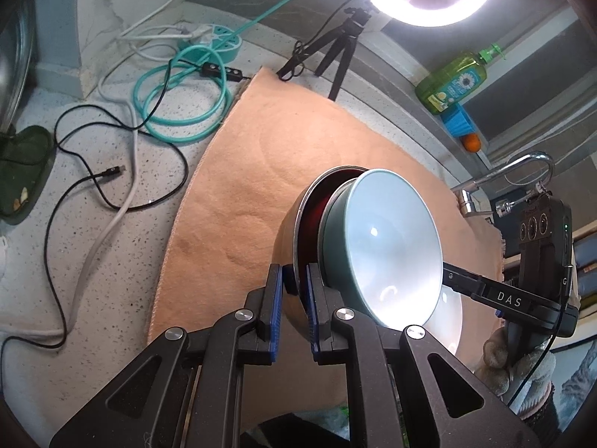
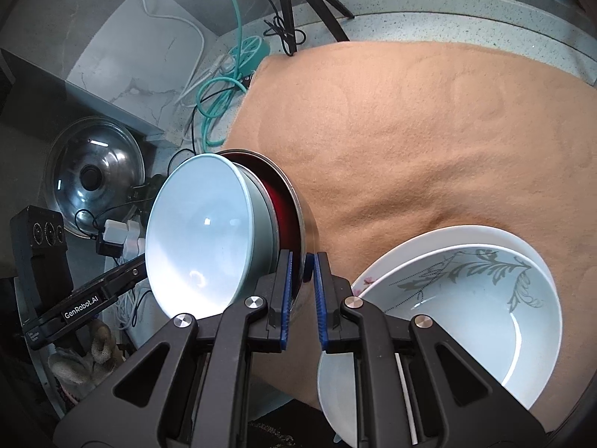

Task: Organize plates and bowls
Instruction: 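Carry the bowl stack over the floral plate stack and lower it on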

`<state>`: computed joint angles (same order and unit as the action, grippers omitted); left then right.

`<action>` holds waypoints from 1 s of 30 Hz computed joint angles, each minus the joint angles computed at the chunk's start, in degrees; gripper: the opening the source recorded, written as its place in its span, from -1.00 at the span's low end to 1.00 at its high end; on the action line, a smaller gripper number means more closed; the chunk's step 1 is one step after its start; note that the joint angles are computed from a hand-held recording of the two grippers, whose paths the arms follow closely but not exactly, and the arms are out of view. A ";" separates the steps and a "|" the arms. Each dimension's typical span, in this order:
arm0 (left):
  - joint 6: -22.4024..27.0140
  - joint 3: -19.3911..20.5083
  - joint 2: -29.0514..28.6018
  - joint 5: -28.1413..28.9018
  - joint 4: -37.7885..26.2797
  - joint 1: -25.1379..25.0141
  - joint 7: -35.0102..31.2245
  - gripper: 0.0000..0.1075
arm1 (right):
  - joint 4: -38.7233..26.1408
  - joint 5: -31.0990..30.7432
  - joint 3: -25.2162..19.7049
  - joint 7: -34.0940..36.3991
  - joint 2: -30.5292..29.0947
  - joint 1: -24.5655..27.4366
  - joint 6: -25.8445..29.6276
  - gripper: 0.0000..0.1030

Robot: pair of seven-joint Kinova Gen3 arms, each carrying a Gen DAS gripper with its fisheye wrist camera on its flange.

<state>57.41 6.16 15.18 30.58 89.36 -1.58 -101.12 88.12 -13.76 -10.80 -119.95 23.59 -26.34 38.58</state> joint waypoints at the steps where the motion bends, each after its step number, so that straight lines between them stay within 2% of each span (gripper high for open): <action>1: 0.08 0.15 -0.13 0.30 -0.09 0.01 -0.13 -0.80 | 0.42 0.19 0.12 -0.06 -0.73 0.02 0.02 -0.78; 17: 1.72 2.68 0.46 2.93 -3.08 4.11 -2.40 -0.79 | 10.77 1.19 1.69 -3.37 -12.56 2.72 -0.63 -0.78; 30: 3.51 4.68 2.81 1.21 -5.16 9.46 -1.66 -0.79 | 21.58 2.43 2.46 -7.60 -21.25 5.58 -1.73 -0.78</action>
